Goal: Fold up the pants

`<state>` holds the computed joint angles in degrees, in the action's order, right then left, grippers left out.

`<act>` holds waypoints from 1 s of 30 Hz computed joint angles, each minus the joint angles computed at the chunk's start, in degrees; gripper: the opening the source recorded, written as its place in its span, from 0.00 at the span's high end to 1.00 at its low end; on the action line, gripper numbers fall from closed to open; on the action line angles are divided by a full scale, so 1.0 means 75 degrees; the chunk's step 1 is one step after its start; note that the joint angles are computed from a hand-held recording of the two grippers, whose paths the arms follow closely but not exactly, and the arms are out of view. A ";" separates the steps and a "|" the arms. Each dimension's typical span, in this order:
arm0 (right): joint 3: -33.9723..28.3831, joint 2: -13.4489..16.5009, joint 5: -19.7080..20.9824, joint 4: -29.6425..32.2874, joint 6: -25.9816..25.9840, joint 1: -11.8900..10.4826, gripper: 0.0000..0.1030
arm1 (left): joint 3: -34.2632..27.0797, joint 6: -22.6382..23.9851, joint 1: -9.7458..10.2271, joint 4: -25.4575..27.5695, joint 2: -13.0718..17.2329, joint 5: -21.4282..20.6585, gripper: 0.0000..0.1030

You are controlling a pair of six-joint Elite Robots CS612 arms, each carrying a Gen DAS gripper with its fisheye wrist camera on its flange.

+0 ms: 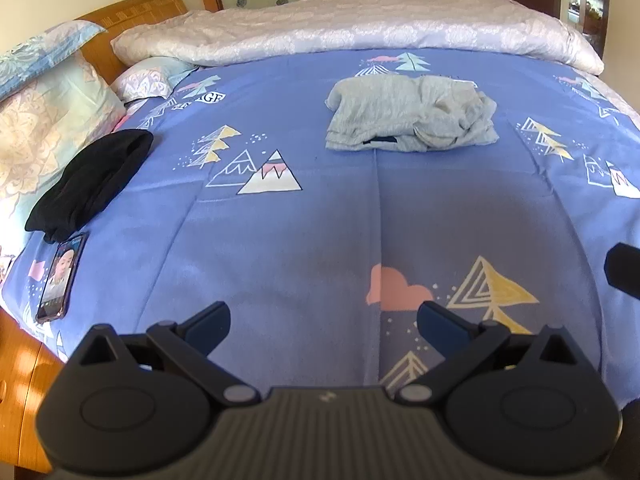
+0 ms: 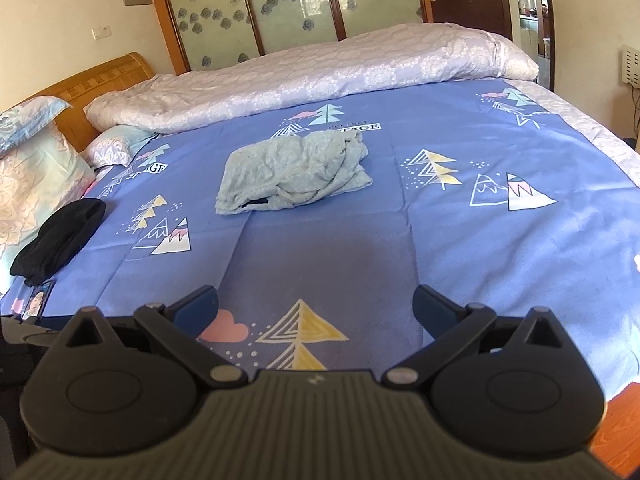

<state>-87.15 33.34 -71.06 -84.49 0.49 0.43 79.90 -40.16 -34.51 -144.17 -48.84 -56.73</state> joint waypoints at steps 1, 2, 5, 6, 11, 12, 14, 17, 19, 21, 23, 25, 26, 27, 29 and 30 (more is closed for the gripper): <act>0.0001 -0.0001 0.0012 0.0013 -0.0015 -0.0001 0.00 | -0.0011 0.0000 0.0001 0.0023 0.0007 0.0000 0.00; -0.0002 -0.0001 0.0016 0.0021 -0.0024 -0.0001 0.00 | -0.0013 0.0001 -0.0005 0.0045 0.0010 0.0026 0.00; -0.0007 0.0002 0.0007 0.0040 -0.0040 0.0005 0.00 | -0.0026 0.0015 -0.0013 0.0093 0.0009 0.0042 0.00; -0.0007 0.0002 0.0011 0.0051 -0.0034 0.0006 0.00 | -0.0023 0.0037 -0.0017 0.0095 0.0008 0.0052 0.00; 0.0013 -0.0010 0.0054 0.0097 -0.0053 -0.0001 0.00 | -0.0064 0.0061 -0.0037 0.0188 0.0032 0.0181 0.00; 0.0013 -0.0008 0.0056 0.0098 -0.0057 0.0001 0.00 | -0.0068 0.0046 -0.0036 0.0209 0.0034 0.0184 0.00; 0.0011 -0.0005 0.0052 0.0094 -0.0058 0.0005 0.00 | -0.0087 0.0019 -0.0032 0.0268 0.0043 0.0185 0.00; 0.0010 -0.0004 0.0049 0.0101 -0.0053 0.0007 0.00 | -0.0098 0.0019 -0.0019 0.0305 0.0049 0.0114 0.00; 0.0014 -0.0005 0.0052 0.0115 -0.0055 0.0006 0.00 | -0.0108 0.0025 -0.0011 0.0331 0.0055 0.0069 0.00; 0.0013 -0.0003 0.0062 0.0134 -0.0061 0.0006 0.00 | -0.0120 -0.0016 0.0000 0.0402 0.0058 -0.0001 0.00; 0.0016 -0.0004 0.0066 0.0142 -0.0074 0.0008 0.00 | -0.0148 -0.0061 0.0022 0.0476 0.0068 -0.0108 0.00; 0.0019 -0.0002 0.0080 0.0144 -0.0097 0.0005 0.00 | -0.0164 -0.0072 0.0029 0.0538 0.0080 -0.0153 0.00; 0.0021 -0.0001 0.0091 0.0146 -0.0109 0.0001 0.00 | -0.0167 -0.0071 0.0028 0.0556 0.0084 -0.0161 0.00; 0.0025 -0.0002 0.0102 0.0151 -0.0116 -0.0006 0.00 | -0.0166 -0.0065 0.0027 0.0565 0.0088 -0.0177 0.00; 0.0028 0.0001 0.0116 0.0170 -0.0112 -0.0013 0.00 | -0.0184 -0.0063 0.0035 0.0608 0.0099 -0.0252 0.00; 0.0030 0.0001 0.0125 0.0187 -0.0111 -0.0016 0.00 | -0.0194 -0.0072 0.0042 0.0638 0.0104 -0.0305 0.00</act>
